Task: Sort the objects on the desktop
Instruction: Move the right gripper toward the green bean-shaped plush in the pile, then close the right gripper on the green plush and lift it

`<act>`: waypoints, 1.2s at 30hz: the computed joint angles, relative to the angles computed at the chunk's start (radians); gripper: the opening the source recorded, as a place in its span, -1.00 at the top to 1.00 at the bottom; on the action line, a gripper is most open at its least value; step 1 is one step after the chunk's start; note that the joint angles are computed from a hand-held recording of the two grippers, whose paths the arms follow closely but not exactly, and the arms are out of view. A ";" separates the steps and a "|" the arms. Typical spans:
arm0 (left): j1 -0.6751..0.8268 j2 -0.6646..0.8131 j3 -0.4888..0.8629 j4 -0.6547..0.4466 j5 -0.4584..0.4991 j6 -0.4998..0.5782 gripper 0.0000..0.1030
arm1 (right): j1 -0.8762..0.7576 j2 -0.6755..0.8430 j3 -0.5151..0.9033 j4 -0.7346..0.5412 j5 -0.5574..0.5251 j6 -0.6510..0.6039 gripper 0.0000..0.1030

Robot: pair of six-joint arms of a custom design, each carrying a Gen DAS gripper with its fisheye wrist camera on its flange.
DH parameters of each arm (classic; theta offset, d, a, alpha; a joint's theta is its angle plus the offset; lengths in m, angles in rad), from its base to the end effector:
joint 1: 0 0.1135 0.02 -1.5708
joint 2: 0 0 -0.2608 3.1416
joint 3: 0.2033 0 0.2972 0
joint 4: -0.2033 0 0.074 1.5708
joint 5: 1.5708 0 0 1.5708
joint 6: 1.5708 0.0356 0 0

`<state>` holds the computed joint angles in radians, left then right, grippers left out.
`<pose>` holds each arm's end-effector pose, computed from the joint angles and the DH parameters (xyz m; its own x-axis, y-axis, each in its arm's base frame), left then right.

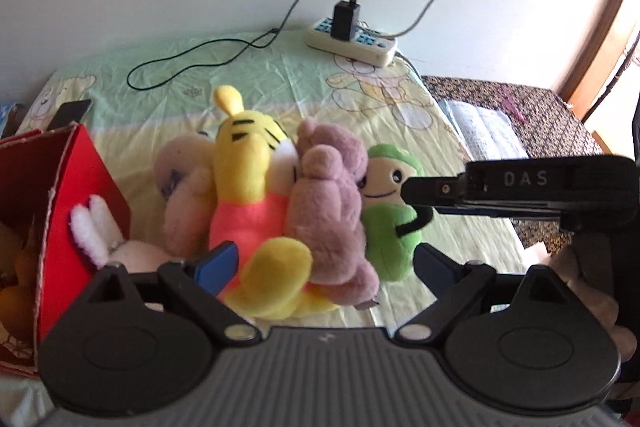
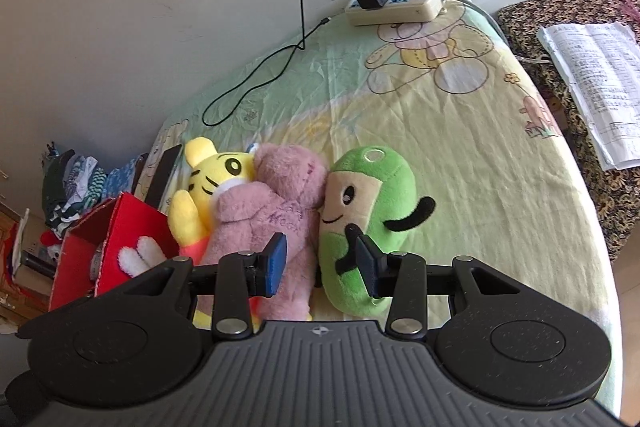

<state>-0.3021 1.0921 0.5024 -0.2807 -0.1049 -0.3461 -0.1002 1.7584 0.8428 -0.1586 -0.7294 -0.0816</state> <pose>0.2357 -0.0695 0.1493 -0.7652 -0.1149 -0.6335 -0.0299 0.9892 -0.1433 0.3421 -0.0106 0.0871 -0.8522 0.0246 -0.5226 -0.3118 0.7782 0.5451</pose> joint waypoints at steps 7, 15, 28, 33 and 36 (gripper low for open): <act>0.061 0.008 0.013 0.016 0.037 0.048 -0.82 | 0.038 0.068 0.050 0.033 -0.035 -0.001 0.17; -0.033 0.146 0.081 0.085 0.073 0.099 -0.74 | -0.029 0.117 0.076 0.042 -0.023 0.043 0.17; -0.025 0.343 0.181 0.077 0.001 0.134 -0.63 | -0.045 0.156 0.108 0.042 0.000 0.046 0.15; -0.023 0.363 0.179 0.093 0.011 0.130 -0.68 | -0.046 0.214 0.161 -0.009 0.020 0.056 0.15; -0.058 0.341 0.173 0.091 -0.070 0.143 -0.71 | -0.045 0.251 0.194 -0.032 0.003 0.048 -0.01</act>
<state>-0.3598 1.4332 0.6754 -0.1898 -0.1746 -0.2029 -0.1456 2.0095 1.0368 -0.1905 -0.7268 -0.0340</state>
